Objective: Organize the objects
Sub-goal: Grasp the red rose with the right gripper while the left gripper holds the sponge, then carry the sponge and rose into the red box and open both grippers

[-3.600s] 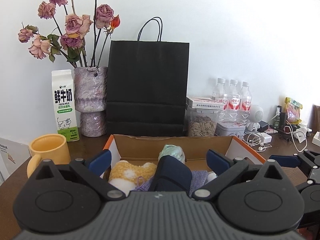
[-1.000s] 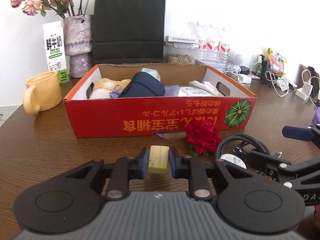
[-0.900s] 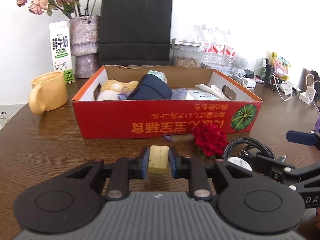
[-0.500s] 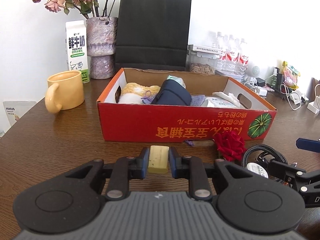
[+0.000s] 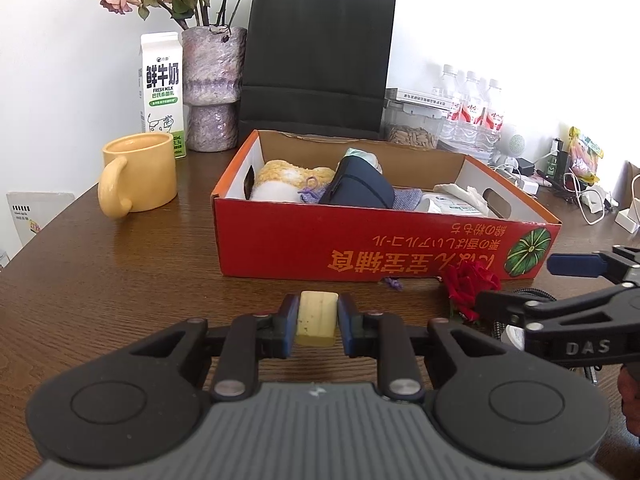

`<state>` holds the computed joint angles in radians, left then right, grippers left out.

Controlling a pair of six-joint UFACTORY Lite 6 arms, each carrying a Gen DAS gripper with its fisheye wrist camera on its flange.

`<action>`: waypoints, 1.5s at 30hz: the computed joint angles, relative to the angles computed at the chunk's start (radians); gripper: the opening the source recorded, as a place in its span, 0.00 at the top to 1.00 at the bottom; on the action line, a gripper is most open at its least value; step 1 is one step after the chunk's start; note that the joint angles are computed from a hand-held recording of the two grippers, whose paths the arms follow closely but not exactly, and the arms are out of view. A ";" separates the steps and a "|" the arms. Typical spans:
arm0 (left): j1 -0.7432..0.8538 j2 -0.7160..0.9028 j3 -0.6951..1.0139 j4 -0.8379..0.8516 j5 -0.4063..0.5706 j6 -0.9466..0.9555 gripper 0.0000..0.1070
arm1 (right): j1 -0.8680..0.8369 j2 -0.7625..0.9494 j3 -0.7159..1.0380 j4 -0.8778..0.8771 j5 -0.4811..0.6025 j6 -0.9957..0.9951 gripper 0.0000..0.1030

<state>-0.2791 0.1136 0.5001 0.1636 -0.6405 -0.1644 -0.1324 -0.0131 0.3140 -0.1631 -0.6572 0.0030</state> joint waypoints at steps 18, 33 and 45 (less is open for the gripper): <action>0.036 0.006 0.003 0.074 0.002 -0.056 0.79 | 0.062 0.189 0.181 0.065 0.087 0.060 0.40; 0.031 -0.011 -0.017 0.072 -0.011 -0.054 0.79 | -0.063 0.002 -0.032 -0.199 -0.139 0.219 0.64; 0.031 -0.032 -0.029 0.078 -0.017 -0.058 0.79 | -0.243 -0.171 -0.112 -0.388 -0.208 0.328 0.64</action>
<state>-0.2486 0.0813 0.4709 0.2421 -0.6571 -0.2220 -0.3750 -0.1838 0.2022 -0.5508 -0.8656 0.3307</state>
